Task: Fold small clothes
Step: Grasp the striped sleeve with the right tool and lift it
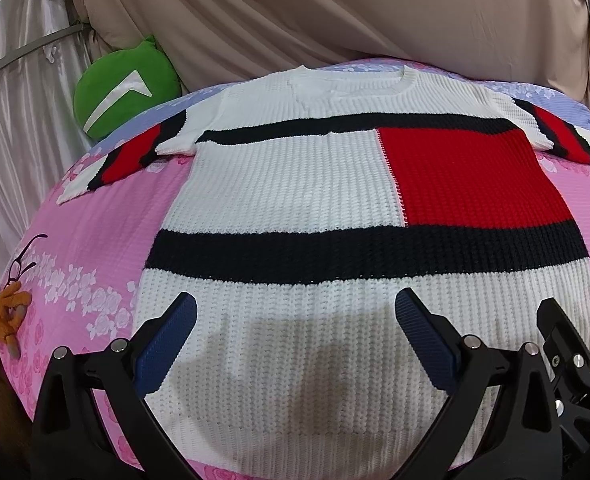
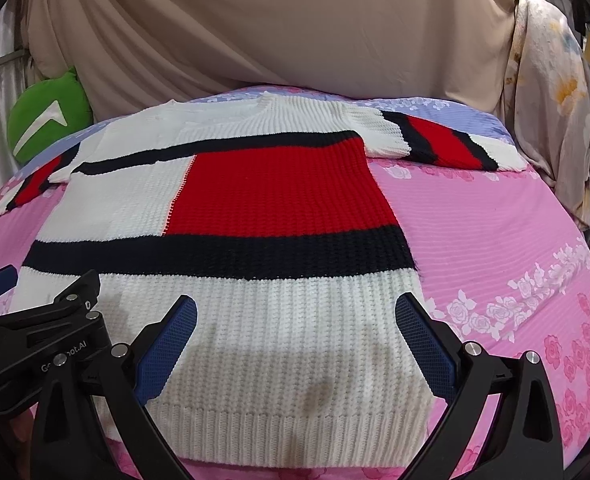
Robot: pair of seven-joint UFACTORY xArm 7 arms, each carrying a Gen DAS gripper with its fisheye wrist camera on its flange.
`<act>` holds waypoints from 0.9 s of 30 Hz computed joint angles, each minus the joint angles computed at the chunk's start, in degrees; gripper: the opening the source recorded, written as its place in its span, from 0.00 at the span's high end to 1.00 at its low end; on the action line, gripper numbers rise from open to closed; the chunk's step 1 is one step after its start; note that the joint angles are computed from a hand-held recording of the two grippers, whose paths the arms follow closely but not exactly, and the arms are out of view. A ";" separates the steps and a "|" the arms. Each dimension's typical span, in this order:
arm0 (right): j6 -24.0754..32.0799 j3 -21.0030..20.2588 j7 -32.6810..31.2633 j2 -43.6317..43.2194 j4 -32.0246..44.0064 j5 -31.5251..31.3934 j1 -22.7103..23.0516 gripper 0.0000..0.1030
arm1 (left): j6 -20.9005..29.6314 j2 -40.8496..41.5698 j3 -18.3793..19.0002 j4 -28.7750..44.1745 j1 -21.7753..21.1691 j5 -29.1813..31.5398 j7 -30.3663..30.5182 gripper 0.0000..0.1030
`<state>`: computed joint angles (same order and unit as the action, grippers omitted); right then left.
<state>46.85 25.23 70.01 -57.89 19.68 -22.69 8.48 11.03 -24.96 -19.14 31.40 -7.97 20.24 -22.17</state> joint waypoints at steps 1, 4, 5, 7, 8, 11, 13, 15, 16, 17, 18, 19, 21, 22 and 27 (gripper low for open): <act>-0.03 -0.13 -0.05 -0.08 -0.10 -0.03 0.02 0.05 | 0.05 0.04 -0.06 0.06 0.05 0.07 -0.05 0.06; -0.21 -0.43 -0.23 -0.15 -0.26 0.00 0.00 0.05 | 0.13 0.11 -0.18 0.13 0.14 0.23 -0.28 0.06; -0.50 -0.60 -0.36 -0.30 -0.50 -0.05 0.06 0.05 | 0.18 0.19 -0.07 0.17 0.00 0.20 -0.19 0.06; -2.00 -1.72 -1.40 -0.67 -1.38 -0.24 0.30 0.05 | 0.17 0.58 1.09 0.27 -1.26 -0.60 0.88 0.05; -3.19 -3.17 -2.79 -1.29 -2.23 -0.30 0.62 0.05 | 0.39 0.98 3.21 0.39 -3.48 -2.28 2.87 0.05; -4.96 -7.08 -6.39 -7.38 -5.97 -1.10 -1.31 0.05 | 1.64 2.28 12.74 1.67 -11.73 -11.44 12.52 0.05; -5.54 -12.69 -10.49 -14.17 -9.47 -2.39 -5.63 0.05 | 2.51 2.80 18.14 3.38 -14.59 -18.09 17.87 0.05; -8.36 -19.46 -14.46 -18.47 -12.23 -4.33 -12.81 0.05 | 1.93 3.11 22.10 4.96 -15.45 -23.95 21.03 0.05; -9.64 -23.22 -16.80 -20.01 -13.08 -5.43 -17.01 0.05 | 0.59 3.26 23.37 5.49 -15.19 -26.38 21.68 0.05; -12.43 -27.97 -19.51 -19.63 -13.50 -6.91 -22.02 0.05 | -0.64 3.53 23.10 5.93 -13.74 -27.37 21.21 0.05; -15.58 -31.65 -21.73 -17.65 -13.34 -7.71 -25.46 0.05 | -2.27 4.03 21.88 6.44 -10.98 -27.42 19.75 0.05; -19.88 -36.07 -24.28 -13.95 -12.70 -8.33 -28.34 0.05 | -3.46 4.75 19.91 7.14 -7.78 -26.69 18.05 0.05; -29.72 -44.55 -29.11 -4.09 -10.41 -8.37 -30.91 0.05 | -4.52 6.54 15.31 9.06 -0.98 -23.04 14.03 0.05; -34.10 -47.87 -31.11 0.76 -9.01 -7.85 -30.76 0.05 | -4.81 7.13 14.02 9.70 0.78 -21.61 12.85 0.05; -47.37 -65.06 -38.40 19.99 0.07 0.09 -19.28 0.05 | -9.68 9.51 8.07 10.22 7.65 -13.49 6.51 0.05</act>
